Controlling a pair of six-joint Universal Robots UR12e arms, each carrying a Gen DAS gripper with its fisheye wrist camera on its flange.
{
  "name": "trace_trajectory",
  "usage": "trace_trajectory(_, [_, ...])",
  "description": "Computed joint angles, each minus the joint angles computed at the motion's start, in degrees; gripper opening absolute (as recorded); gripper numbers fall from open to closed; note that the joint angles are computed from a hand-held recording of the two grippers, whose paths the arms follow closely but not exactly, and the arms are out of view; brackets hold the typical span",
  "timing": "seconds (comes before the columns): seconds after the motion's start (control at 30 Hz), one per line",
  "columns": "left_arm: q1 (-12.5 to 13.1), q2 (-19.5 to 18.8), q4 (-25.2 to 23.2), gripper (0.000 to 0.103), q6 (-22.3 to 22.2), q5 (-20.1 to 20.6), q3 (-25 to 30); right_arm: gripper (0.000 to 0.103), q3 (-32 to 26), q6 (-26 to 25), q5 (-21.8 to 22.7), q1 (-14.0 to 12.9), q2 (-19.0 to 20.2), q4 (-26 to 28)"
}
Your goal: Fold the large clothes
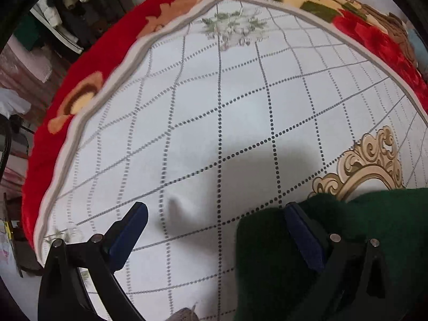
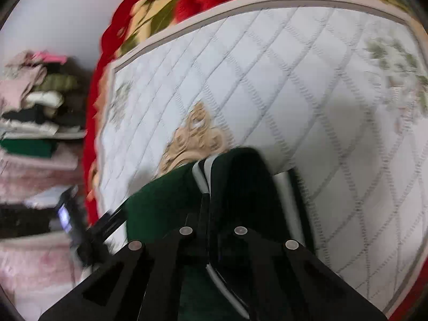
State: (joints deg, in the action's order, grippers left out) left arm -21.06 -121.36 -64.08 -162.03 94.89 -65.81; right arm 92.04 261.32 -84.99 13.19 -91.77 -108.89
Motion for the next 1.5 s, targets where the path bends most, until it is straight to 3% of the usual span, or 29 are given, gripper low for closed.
trace_trajectory(0.1, [0.34,1.75,0.66,0.103,0.90,-0.08,-1.36,0.004,4.14,2.56,6.34,-2.04,-1.07,0.42])
trace_trajectory(0.17, [0.82,3.32,0.96,0.103,0.91,-0.35,-2.85,0.006,4.43,-0.10,7.42,-2.71,-1.35,0.77])
trace_trajectory(0.27, [1.61,6.14,-0.10,0.103,0.33,-1.83,-5.83,0.040,1.77,-5.71,6.47,-2.53,-1.78,3.40])
trace_trajectory(0.3, [1.80,7.08,-0.76,0.103,0.12,-2.31,-6.85,0.059,1.58,-6.50,6.55,-2.32,-2.56,3.66])
trace_trajectory(0.33, [1.86,7.55,-1.51,0.103,-0.11,-2.63,-7.33,0.067,1.37,-7.28,6.72,-2.08,-3.32,4.81])
trace_trajectory(0.43, [1.97,9.89,-4.03,0.103,-0.80,-3.65,-10.15,0.067,-0.50,-9.23,9.55,-0.63,-3.23,11.85])
trace_trajectory(0.5, [1.67,11.09,-5.54,0.103,-0.95,-3.98,-11.69,0.067,-0.38,-8.68,11.41,0.33,-3.49,13.85])
trace_trajectory(0.63, [1.03,12.76,-6.90,0.103,-0.78,-3.95,-14.02,0.067,3.37,-3.75,14.40,2.66,-4.98,9.78])
trace_trajectory(0.77, [0.49,13.52,-6.72,0.103,-0.30,-3.28,-15.68,0.066,3.73,-4.97,13.08,4.65,-3.76,8.82])
trace_trajectory(0.83, [0.34,13.76,-6.14,0.103,0.11,-2.72,-16.22,0.040,4.18,-5.73,14.73,4.68,-3.58,6.89])
trace_trajectory(0.87, [0.31,13.73,-5.74,0.103,0.33,-2.55,-16.39,0.038,4.09,-5.60,15.00,4.73,-3.48,6.73])
trace_trajectory(0.93, [0.11,13.70,-5.23,0.103,0.51,-2.09,-16.51,0.017,3.42,-5.35,13.70,5.19,-3.33,7.37])
trace_trajectory(1.03, [0.07,13.91,-4.84,0.103,0.72,-1.71,-16.77,0.010,5.20,0.70,11.91,5.30,-5.67,3.92])
trace_trajectory(1.1, [0.00,14.05,-4.41,0.103,0.93,-1.32,-17.04,0.010,5.40,3.74,9.28,5.98,-6.36,4.58])
trace_trajectory(1.17, [-0.09,14.21,-4.36,0.103,1.06,-0.80,-17.28,0.010,7.81,5.38,11.41,5.61,-7.42,2.79])
trace_trajectory(1.27, [0.38,14.50,-3.88,0.103,1.29,-1.08,-17.27,0.014,7.67,2.21,12.98,4.94,-6.83,2.95])
trace_trajectory(1.3, [0.89,14.58,-3.52,0.103,1.06,-2.05,-17.21,0.020,7.01,0.39,12.97,4.78,-6.60,4.08])
trace_trajectory(1.37, [2.12,14.36,-3.48,0.103,0.07,-4.98,-16.72,0.043,5.97,-2.45,12.04,4.17,-6.09,5.01])
trace_trajectory(1.43, [3.57,13.38,-5.47,0.103,-0.64,-9.02,-15.25,0.094,7.41,-3.21,8.15,4.00,-7.31,1.61])
trace_trajectory(1.47, [4.35,12.87,-6.39,0.103,-0.96,-11.43,-14.58,0.103,8.19,-4.58,7.80,3.59,-7.58,0.37])
trace_trajectory(1.5, [5.10,12.45,-6.42,0.103,-1.23,-13.83,-14.21,0.103,9.66,-6.07,8.25,2.97,-8.07,-2.38])
